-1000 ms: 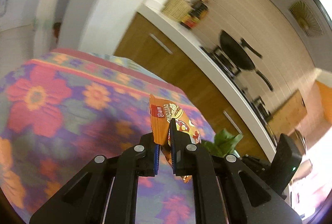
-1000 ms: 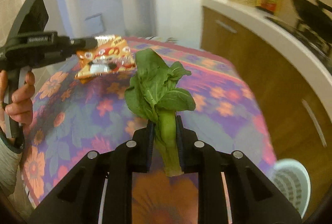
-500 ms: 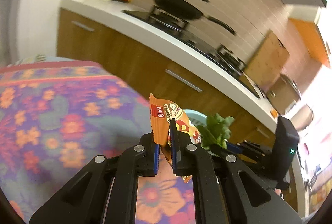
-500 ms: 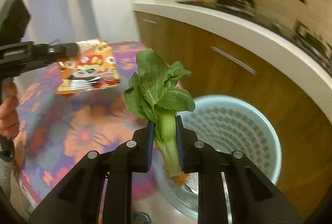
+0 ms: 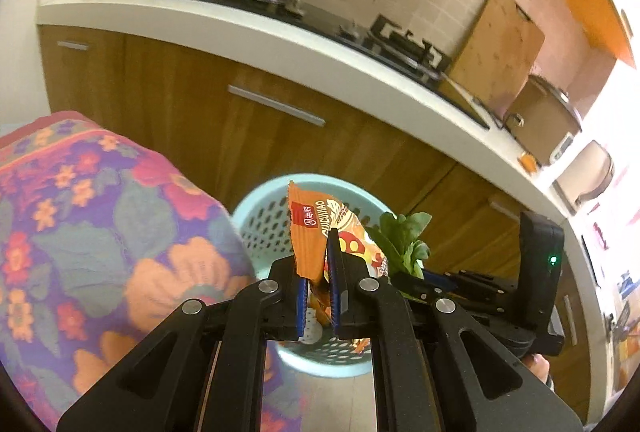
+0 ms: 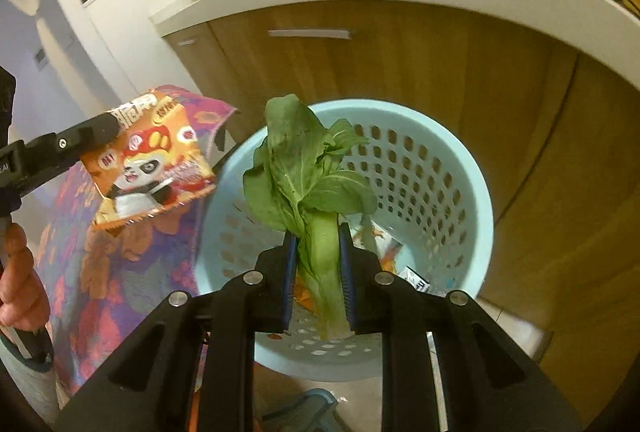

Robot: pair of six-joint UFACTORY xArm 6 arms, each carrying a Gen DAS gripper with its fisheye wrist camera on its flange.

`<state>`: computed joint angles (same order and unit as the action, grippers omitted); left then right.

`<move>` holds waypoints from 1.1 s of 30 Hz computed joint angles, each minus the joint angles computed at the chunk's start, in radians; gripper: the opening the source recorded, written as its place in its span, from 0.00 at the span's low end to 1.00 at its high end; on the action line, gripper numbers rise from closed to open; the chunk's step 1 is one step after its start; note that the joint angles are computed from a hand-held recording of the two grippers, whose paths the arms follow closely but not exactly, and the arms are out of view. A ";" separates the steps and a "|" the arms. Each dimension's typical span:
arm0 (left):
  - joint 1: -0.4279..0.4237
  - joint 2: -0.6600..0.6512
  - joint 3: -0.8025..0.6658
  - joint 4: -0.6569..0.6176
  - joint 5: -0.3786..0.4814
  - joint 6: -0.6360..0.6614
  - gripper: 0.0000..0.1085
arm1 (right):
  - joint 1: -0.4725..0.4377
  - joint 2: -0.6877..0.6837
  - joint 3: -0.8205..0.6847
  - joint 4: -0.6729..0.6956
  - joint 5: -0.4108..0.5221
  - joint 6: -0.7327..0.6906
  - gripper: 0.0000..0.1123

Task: Collect trash
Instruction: 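Carry snack bag and vegetable over the blue basket and release both into it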

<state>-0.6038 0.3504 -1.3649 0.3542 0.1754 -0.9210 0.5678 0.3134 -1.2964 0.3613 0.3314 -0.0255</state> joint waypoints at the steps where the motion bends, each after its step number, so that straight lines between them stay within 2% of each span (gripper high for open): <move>1: -0.006 0.019 -0.022 0.000 0.015 0.005 0.06 | -0.001 0.006 -0.003 -0.010 0.006 0.016 0.15; 9: -0.034 0.140 -0.186 0.026 0.126 0.019 0.07 | -0.030 0.043 -0.014 -0.061 0.026 0.089 0.16; 16: -0.047 0.213 -0.288 0.040 0.187 0.024 0.07 | -0.041 0.045 -0.010 -0.016 0.019 0.052 0.16; 17: -0.049 0.219 -0.296 0.040 0.192 0.030 0.11 | -0.041 0.043 -0.007 -0.007 0.018 0.046 0.16; 20: -0.055 0.234 -0.315 0.080 0.215 -0.001 0.44 | -0.044 0.023 0.021 0.010 0.013 0.034 0.16; 24: -0.061 0.232 -0.310 0.126 0.236 -0.023 0.45 | -0.042 0.008 0.041 -0.001 0.003 0.031 0.16; 28: -0.066 0.189 -0.253 0.214 0.228 -0.097 0.46 | -0.035 -0.021 0.065 -0.044 -0.017 0.059 0.16; 31: -0.072 0.123 -0.172 0.328 0.208 -0.214 0.48 | -0.026 -0.063 0.103 -0.131 -0.044 0.129 0.16; 33: -0.078 0.069 -0.115 0.437 0.204 -0.325 0.53 | -0.017 -0.096 0.129 -0.198 -0.065 0.183 0.18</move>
<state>-0.6821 0.4197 -1.4799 0.7913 0.3791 -1.2458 0.5511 0.2173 -1.1678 0.1634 0.2667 0.1574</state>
